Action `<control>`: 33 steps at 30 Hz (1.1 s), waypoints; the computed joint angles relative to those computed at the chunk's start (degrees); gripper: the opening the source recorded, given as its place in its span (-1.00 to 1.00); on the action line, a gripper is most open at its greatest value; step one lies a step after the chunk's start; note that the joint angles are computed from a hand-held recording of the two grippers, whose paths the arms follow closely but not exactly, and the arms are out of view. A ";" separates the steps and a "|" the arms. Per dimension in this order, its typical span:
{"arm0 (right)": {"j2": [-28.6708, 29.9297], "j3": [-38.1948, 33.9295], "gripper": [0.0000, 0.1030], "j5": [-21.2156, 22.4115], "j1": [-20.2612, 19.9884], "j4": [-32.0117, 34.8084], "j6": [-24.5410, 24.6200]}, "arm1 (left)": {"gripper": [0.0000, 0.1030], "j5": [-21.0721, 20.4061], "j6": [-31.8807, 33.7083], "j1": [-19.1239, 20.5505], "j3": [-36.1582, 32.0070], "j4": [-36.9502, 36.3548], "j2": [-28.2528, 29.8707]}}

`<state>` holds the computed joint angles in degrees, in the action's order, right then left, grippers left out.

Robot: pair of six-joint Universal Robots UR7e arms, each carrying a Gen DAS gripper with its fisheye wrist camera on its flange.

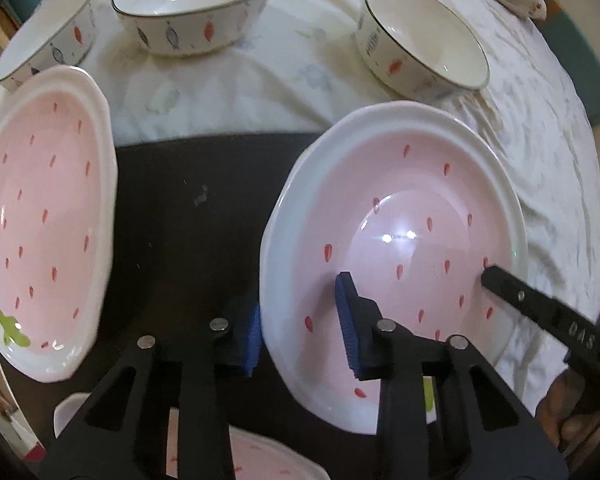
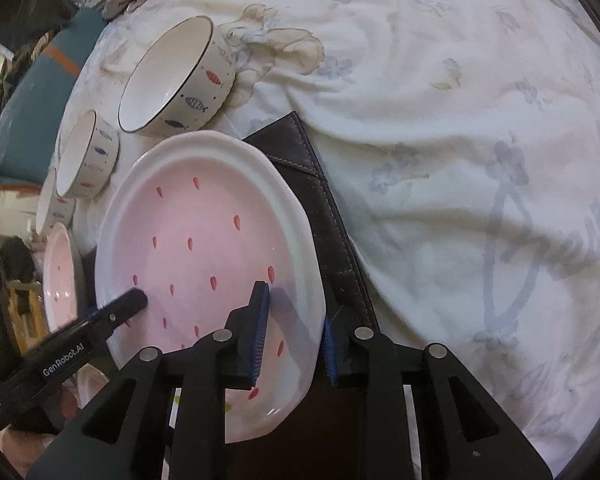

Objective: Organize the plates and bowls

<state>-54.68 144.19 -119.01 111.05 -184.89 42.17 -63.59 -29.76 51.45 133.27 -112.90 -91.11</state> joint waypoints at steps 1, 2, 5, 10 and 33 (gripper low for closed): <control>-0.40 0.45 -0.46 0.64 -0.36 -0.42 0.82 | -0.52 -0.82 -0.70 0.27 -0.08 0.27 -0.55; -0.87 0.74 -0.46 1.00 -0.56 -0.10 1.41 | -0.52 -1.51 -1.33 0.10 0.32 -0.47 -0.94; -1.97 0.66 -0.45 0.00 0.24 3.09 2.85 | -0.52 -2.55 -2.35 -2.09 1.71 0.43 -4.56; -3.84 1.00 -0.45 -0.21 1.11 6.07 5.14 | -0.52 -3.66 -3.90 -6.18 2.23 3.18 -9.95; -4.11 -2.95 -0.52 2.41 12.15 9.42 4.70 | -0.54 -1.05 -3.26 -8.08 0.07 12.13 -21.54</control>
